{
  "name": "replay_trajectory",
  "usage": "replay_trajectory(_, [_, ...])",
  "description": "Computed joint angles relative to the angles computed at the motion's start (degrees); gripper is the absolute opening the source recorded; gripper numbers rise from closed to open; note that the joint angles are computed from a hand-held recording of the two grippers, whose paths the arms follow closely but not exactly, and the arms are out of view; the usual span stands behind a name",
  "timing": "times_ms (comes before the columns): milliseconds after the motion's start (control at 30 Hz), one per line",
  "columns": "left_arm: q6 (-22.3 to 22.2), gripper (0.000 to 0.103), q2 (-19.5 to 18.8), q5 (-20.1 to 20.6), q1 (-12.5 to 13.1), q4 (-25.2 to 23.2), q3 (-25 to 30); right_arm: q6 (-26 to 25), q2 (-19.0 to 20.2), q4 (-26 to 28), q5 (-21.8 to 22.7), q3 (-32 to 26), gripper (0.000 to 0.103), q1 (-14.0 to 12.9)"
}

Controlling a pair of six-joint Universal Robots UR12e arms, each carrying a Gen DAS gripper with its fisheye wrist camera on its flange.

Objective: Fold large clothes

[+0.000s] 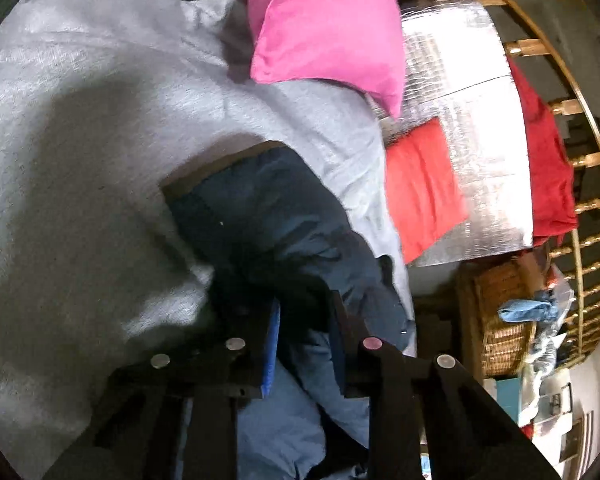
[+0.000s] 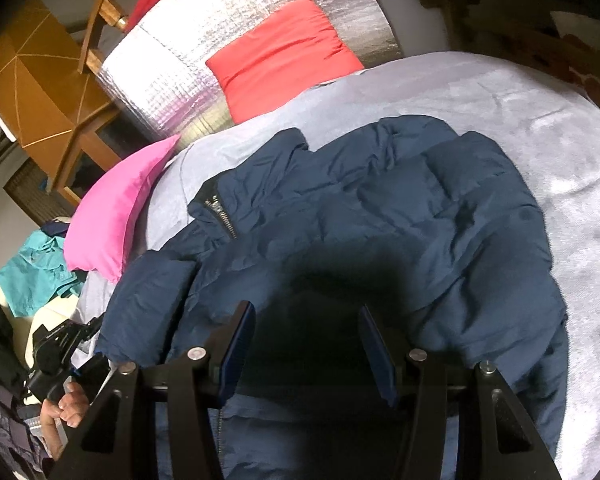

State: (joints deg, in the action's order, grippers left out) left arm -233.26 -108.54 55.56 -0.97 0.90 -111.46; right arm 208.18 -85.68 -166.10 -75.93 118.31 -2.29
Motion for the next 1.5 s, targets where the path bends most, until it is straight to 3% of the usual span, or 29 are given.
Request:
replay_trajectory(67, [-1.67, 0.028, -0.07, -0.49, 0.04, -0.55, 0.10, -0.02, -0.30, 0.23, -0.08, 0.24, 0.057, -0.42])
replay_trajectory(167, [-4.74, 0.054, -0.14, -3.34, 0.71, -0.39, -0.26, 0.19, -0.69, 0.39, 0.05, 0.54, 0.057, -0.94])
replay_trajectory(333, [-5.67, 0.057, 0.50, -0.87, 0.54, 0.15, -0.46, -0.34, -0.62, 0.91, 0.21, 0.48, 0.057, -1.13])
replay_trajectory(400, [-5.37, 0.056, -0.09, 0.42, 0.23, 0.35, 0.21, -0.69, -0.46, 1.01, 0.09, 0.35, 0.057, -0.95])
replay_trajectory(467, [-5.16, 0.044, -1.02, 1.03, 0.03, 1.20, 0.84, -1.13, -0.37, 1.09, -0.09, 0.28, 0.057, -0.83])
replay_trajectory(500, [-4.65, 0.033, -1.38, 1.39, -0.12, 1.21, 1.22, -1.26, -0.33, 1.13, -0.26, 0.25, 0.057, -0.75])
replay_trajectory(633, [-2.15, 0.015, -1.76, 3.92, -1.25, 3.90, 2.33, -1.43, -0.43, 1.02, -0.83, 0.35, 0.057, -0.93])
replay_trajectory(767, [8.80, 0.014, -0.62, 6.31, -4.27, 3.95, 4.99, -0.89, -0.91, 0.65, -1.83, 0.62, 0.057, -1.71])
replay_trajectory(900, [22.45, 0.014, 0.13, 5.39, -8.82, 1.92, 7.96, 1.12, -1.73, -0.59, -2.21, 1.35, 0.057, -3.31])
replay_trajectory(1100, [43.09, 0.016, -0.24, 3.91, -16.82, -9.94, 11.54, 3.16, -3.23, -1.71, -2.48, 2.62, 0.057, -5.67])
replay_trajectory(1167, [48.68, 0.033, -0.71, 4.64, -18.99, -16.17, 12.68, 3.80, -3.68, -2.22, -2.36, 2.99, 0.057, -6.37])
replay_trajectory(1200, [50.54, 0.052, -0.92, 4.69, -19.59, -19.68, 13.36, 3.99, -4.07, -2.50, -1.97, 3.37, 0.057, -6.98])
replay_trajectory(1233, [52.05, 0.064, -1.11, 5.16, -20.04, -24.14, 14.29, 4.36, -4.21, -2.53, -1.85, 3.40, 0.057, -7.26])
replay_trajectory(1300, [53.50, 0.065, -0.84, 5.20, -20.32, -30.58, 15.18, 5.19, -4.50, -2.84, -0.94, 3.68, 0.057, -8.08])
replay_trajectory(1367, [54.54, 0.065, -0.08, 4.14, -19.81, -33.32, 15.11, 7.04, -4.83, -3.78, 2.25, 4.35, 0.057, -9.79])
replay_trajectory(1500, [55.94, 0.072, 2.22, 2.40, -18.27, -30.37, 12.78, 10.69, -4.56, -6.99, 12.00, 5.85, 0.057, -12.94])
